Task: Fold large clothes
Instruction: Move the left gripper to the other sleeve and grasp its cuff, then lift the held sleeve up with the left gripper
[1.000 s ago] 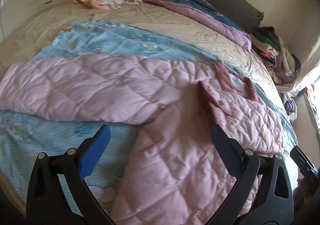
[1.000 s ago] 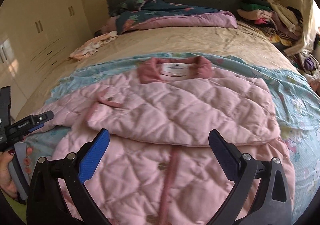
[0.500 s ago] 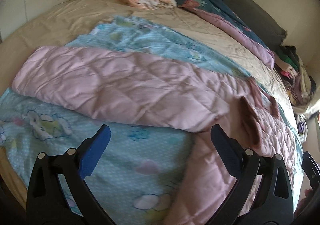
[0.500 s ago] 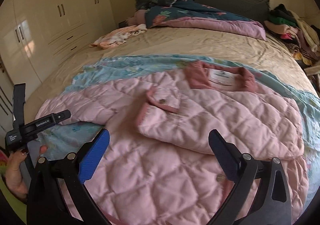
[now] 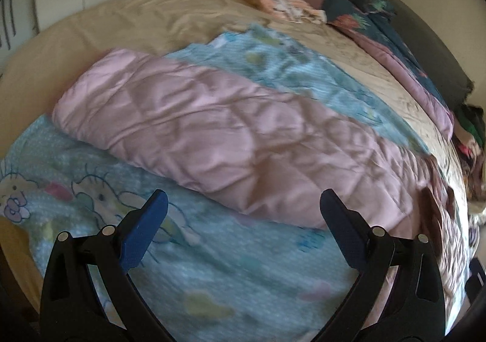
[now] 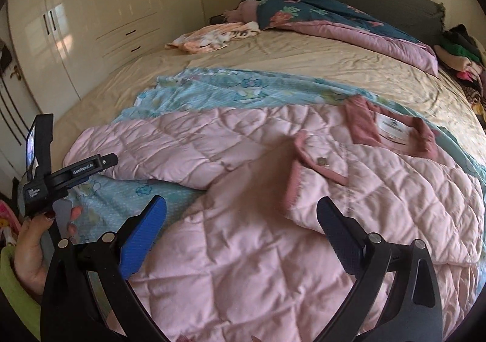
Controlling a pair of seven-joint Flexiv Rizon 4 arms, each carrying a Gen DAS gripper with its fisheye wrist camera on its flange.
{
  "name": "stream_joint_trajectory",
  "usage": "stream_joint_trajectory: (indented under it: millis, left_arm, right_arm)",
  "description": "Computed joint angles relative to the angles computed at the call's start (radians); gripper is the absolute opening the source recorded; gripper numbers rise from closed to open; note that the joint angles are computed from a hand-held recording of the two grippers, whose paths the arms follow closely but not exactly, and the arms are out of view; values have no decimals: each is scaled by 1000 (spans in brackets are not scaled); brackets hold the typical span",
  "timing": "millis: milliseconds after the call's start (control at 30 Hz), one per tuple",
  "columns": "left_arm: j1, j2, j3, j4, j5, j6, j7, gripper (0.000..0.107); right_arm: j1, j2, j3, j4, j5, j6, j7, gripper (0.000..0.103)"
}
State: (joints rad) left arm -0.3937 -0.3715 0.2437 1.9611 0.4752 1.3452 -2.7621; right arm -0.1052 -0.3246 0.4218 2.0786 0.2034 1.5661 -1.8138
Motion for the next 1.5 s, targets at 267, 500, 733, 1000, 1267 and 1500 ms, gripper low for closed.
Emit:
stream_joint_trajectory:
  millis: [267, 500, 733, 1000, 1267, 1500]
  left_arm:
    - [49, -26, 25, 37, -60, 66, -43, 94]
    - [47, -83, 109, 73, -174, 176, -90, 94]
    - [31, -114, 181, 118, -260, 313, -78, 93]
    - [-116, -132, 346, 167, -354, 407, -54, 33]
    - [-290, -109, 491, 195, -442, 512, 53, 14]
    - [-483, -106, 607, 203, -568, 570, 182, 13]
  right_arm:
    - [81, -53, -39, -40, -60, -7, 42, 99]
    - [56, -96, 6, -77, -79, -16, 59, 99]
    - [22, -104, 18, -67, -81, -9, 64, 99]
    - [-109, -99, 113, -59, -8, -4, 38, 99]
    - [-202, -60, 157, -32, 89, -4, 5, 99]
    - [-206, -11, 115, 1, 152, 7, -12, 99]
